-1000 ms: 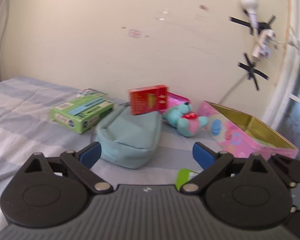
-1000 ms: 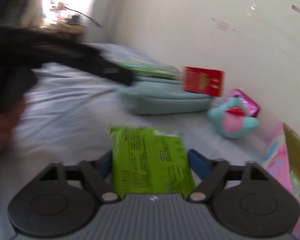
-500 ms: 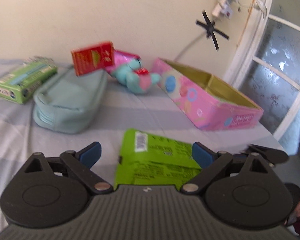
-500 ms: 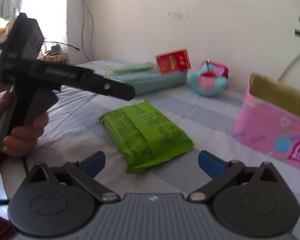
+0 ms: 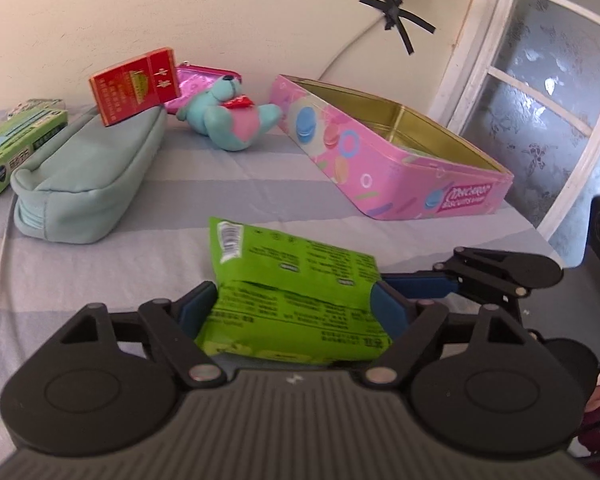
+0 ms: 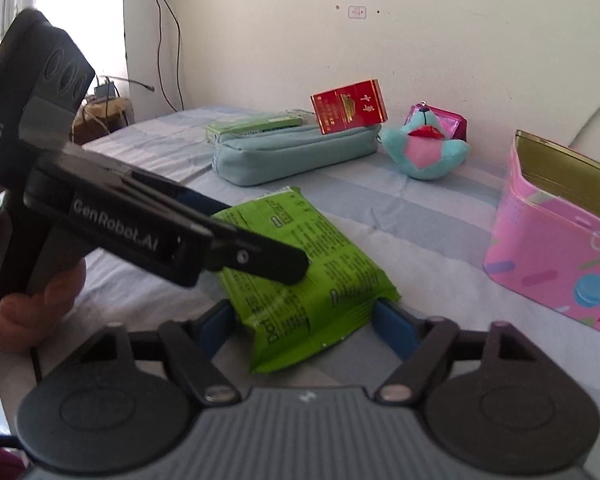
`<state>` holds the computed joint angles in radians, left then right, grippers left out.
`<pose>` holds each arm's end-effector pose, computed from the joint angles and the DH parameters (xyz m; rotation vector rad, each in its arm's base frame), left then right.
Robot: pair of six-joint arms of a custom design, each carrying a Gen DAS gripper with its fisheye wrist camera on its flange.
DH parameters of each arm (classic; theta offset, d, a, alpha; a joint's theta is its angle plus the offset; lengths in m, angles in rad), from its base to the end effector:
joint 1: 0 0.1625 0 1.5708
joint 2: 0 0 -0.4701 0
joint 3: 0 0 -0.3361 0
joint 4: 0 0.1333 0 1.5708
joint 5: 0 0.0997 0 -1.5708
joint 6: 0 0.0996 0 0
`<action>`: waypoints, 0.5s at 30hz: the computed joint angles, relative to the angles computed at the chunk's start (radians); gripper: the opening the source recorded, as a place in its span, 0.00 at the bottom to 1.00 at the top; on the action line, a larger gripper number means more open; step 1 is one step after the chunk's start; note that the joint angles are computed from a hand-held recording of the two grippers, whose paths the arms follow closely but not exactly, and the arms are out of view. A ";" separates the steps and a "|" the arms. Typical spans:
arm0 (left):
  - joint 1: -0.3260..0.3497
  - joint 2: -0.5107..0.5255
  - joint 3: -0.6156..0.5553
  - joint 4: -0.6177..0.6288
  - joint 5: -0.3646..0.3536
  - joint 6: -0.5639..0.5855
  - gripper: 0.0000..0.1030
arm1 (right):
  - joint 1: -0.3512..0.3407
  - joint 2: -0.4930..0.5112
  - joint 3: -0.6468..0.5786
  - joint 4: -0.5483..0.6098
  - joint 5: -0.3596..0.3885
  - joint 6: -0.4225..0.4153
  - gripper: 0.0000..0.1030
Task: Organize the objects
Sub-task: 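Lift the green snack bag with the left tool and lower it into the pink tin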
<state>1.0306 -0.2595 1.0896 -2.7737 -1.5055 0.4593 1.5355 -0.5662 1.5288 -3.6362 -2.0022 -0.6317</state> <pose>-0.2968 -0.7667 -0.0212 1.4395 2.6756 -0.5765 0.0664 -0.7173 0.1870 0.3573 -2.1561 1.1034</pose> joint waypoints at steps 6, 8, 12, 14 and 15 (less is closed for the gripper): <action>-0.005 0.000 0.011 -0.014 0.005 -0.014 0.83 | -0.002 -0.003 0.018 -0.032 0.012 0.011 0.71; -0.003 0.000 0.010 -0.014 -0.001 -0.022 0.83 | -0.003 -0.003 0.016 -0.029 0.012 0.016 0.71; -0.002 0.003 0.006 -0.015 -0.009 -0.029 0.83 | 0.004 0.004 0.005 -0.023 -0.014 0.004 0.75; -0.001 0.002 0.008 -0.016 -0.012 -0.029 0.82 | 0.007 0.010 -0.002 -0.023 -0.027 -0.003 0.75; -0.001 0.001 0.010 -0.018 -0.013 -0.030 0.82 | 0.008 0.012 -0.006 -0.024 -0.033 -0.006 0.76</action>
